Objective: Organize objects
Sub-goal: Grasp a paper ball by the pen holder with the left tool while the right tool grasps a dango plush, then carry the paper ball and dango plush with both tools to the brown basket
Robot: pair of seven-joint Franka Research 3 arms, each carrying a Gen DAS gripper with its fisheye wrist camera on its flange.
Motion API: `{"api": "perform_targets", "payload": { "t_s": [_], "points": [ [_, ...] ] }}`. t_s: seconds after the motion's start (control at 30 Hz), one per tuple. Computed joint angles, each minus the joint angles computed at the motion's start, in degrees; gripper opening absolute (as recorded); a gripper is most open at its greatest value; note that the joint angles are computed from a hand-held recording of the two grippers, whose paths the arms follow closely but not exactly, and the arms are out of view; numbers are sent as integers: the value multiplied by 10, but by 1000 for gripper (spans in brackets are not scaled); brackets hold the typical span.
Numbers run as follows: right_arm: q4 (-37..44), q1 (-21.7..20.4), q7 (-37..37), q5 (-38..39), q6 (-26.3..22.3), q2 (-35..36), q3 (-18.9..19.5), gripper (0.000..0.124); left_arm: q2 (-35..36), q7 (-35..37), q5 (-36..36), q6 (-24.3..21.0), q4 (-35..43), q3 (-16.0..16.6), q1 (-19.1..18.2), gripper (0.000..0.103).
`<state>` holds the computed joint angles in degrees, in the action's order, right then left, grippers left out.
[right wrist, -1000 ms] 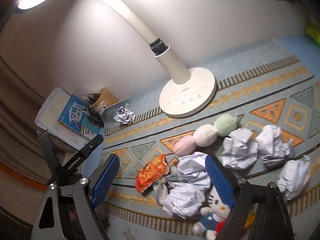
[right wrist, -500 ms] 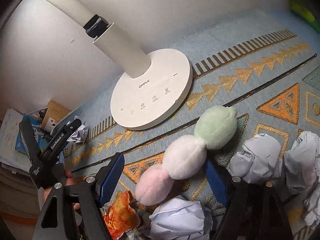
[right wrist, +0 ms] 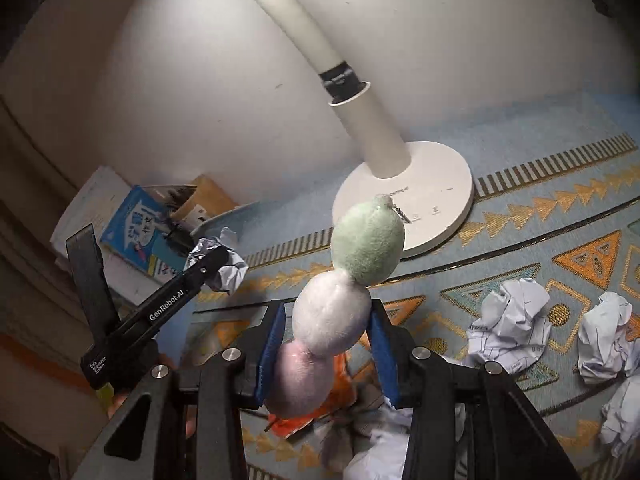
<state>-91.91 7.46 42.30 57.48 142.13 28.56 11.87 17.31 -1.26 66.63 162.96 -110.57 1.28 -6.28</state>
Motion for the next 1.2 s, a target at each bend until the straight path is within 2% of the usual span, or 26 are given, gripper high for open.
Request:
{"api": "perform_targets", "payload": {
  "t_s": [0.1,0.2,0.33,0.4,0.5,0.57,0.63,0.67,0.73,0.77,0.9,0.93,0.97,1.0,1.07,1.1,1.13,1.2],
  "points": [
    [-76,-18,-70,17,-36,-68,4,41,-71,-49,39,-14,-68,-14,-20,40],
    [-146,-23,-126,27,-94,-123,-14,41,-140,-83,55,-36,-140,-52,-25,40],
    [-208,-9,-163,-21,-154,-159,-48,41,-203,-168,88,-49,-212,-107,-29,40],
    [-227,-6,-170,-57,-191,-163,-64,41,-201,-177,82,-70,-217,-128,-36,40],
    [-246,-6,-187,-84,-222,-161,-78,41,-198,-189,71,-93,-235,-145,-47,40],
    [-243,-3,-163,-116,-227,-150,-86,41,-188,-199,70,-104,-237,-149,-54,40],
    [-235,-15,-148,-109,-245,-141,-92,41,-176,-202,74,-125,-230,-152,-62,41],
    [-242,-17,-144,-110,-229,-147,-96,42,-172,-199,77,-136,-226,-154,-68,42],
    [-271,-18,-145,-111,-167,-172,-102,47,-167,-191,82,-150,-219,-154,-77,44],
    [-280,-21,-143,-109,-154,-182,-104,52,-165,-192,86,-146,-217,-151,-78,44],
    [-330,-21,-147,-103,-95,-226,-108,55,-156,-218,109,-144,-214,-146,-83,45],
    [-340,-21,-148,-94,-89,-234,-108,58,-151,-205,93,-145,-211,-145,-84,45],
    [-345,-20,-146,-79,-91,-239,-108,70,-150,-199,90,-146,-210,-144,-85,45],
    [-352,-20,-147,-58,-95,-242,-108,75,-152,-211,103,-145,-212,-142,-86,45],
    [-363,-15,-153,-36,-107,-247,-106,75,-154,-224,114,-143,-215,-141,-86,45],
    [-375,-6,-152,-28,-93,-255,-101,75,-153,-223,111,-143,-216,-141,-86,45],
    [-388,3,-154,-24,-67,-265,-96,75,-154,-224,111,-141,-216,-140,-86,45],
    [-423,30,-164,-23,20,-290,-81,75,-155,-232,118,-138,-218,-140,-86,45]
  ]
}}
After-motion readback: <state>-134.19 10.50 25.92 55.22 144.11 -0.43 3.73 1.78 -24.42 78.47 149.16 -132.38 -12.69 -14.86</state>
